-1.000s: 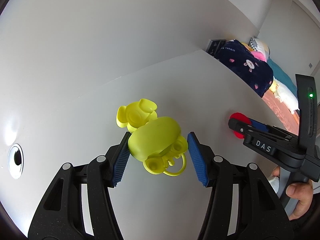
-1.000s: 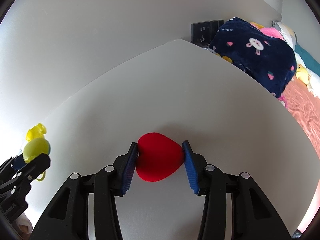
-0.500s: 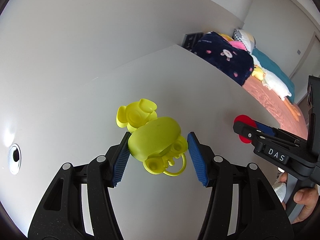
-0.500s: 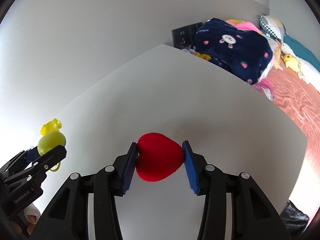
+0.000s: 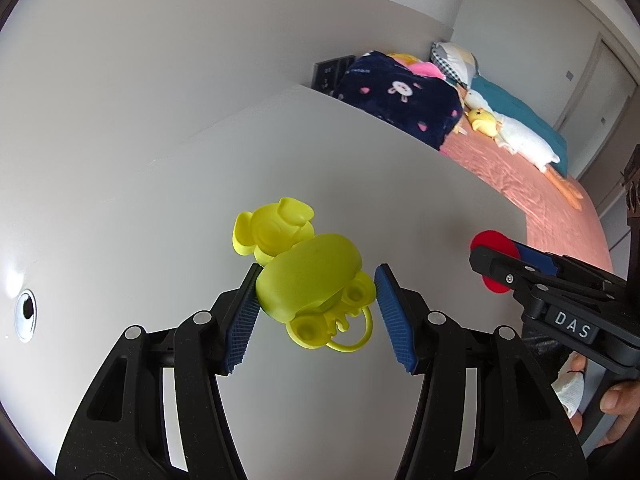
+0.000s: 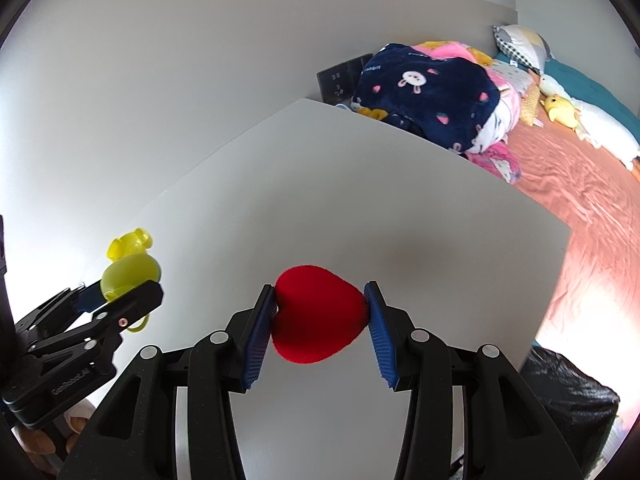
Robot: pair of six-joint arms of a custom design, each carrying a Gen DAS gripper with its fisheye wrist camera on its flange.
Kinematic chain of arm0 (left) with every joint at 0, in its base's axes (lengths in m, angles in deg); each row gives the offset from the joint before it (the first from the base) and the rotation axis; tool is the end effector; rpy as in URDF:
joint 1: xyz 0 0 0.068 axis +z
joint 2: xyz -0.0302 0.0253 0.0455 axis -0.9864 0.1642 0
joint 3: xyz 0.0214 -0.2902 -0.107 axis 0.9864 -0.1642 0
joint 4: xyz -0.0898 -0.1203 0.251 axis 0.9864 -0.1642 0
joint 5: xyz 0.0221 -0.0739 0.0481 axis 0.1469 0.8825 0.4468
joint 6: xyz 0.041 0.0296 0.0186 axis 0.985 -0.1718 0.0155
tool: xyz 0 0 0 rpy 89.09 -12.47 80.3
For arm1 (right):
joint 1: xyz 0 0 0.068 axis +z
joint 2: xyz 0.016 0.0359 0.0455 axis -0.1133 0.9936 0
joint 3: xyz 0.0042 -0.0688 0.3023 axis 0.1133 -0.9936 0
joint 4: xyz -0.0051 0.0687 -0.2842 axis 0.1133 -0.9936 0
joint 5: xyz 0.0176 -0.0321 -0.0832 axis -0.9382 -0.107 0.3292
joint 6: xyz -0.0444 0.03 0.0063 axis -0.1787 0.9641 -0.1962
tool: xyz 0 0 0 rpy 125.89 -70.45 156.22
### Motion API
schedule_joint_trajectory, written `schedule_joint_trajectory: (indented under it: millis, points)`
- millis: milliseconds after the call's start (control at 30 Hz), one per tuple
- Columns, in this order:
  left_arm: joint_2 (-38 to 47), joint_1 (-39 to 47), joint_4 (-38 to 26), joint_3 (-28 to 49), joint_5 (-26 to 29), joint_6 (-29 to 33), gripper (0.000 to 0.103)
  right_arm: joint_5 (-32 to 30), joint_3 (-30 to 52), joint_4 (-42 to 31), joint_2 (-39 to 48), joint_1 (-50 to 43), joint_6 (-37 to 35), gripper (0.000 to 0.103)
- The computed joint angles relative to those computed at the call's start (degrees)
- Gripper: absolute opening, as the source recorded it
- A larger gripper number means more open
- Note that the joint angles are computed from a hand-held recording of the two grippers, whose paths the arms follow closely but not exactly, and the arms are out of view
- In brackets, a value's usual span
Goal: Collect trash
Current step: 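Carry the yellow rattle and red heart over the black trash bag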
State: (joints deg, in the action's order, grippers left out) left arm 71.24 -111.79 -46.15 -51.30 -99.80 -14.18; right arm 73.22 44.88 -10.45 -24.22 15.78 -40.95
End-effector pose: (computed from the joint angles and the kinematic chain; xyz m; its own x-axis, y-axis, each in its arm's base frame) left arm 0.1556 -0.0866 0.2383 -0.7893 -0.0650 -0.6105 0.0427 0.9862 -0.1602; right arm 0.2105 0.0894 0.2042 -0.7941 -0.0762 -0.6030 -0.2499 0.9453 0.2096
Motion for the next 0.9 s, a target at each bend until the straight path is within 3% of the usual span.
schedule_joint_trajectory:
  millis: [500, 900]
  points:
    - [4.41, -16.45, -0.42, 2.67, -6.15, -7.75, 0.056, -5.44, -5.43, -13.6, -18.94, -10.61, -5.44, 0.047]
    - [13.77, -23.78, 3.91, 7.48, -7.47, -8.4, 0.056, -14.83, -6.39, -22.07, -26.11, -30.65, -16.89, 0.047]
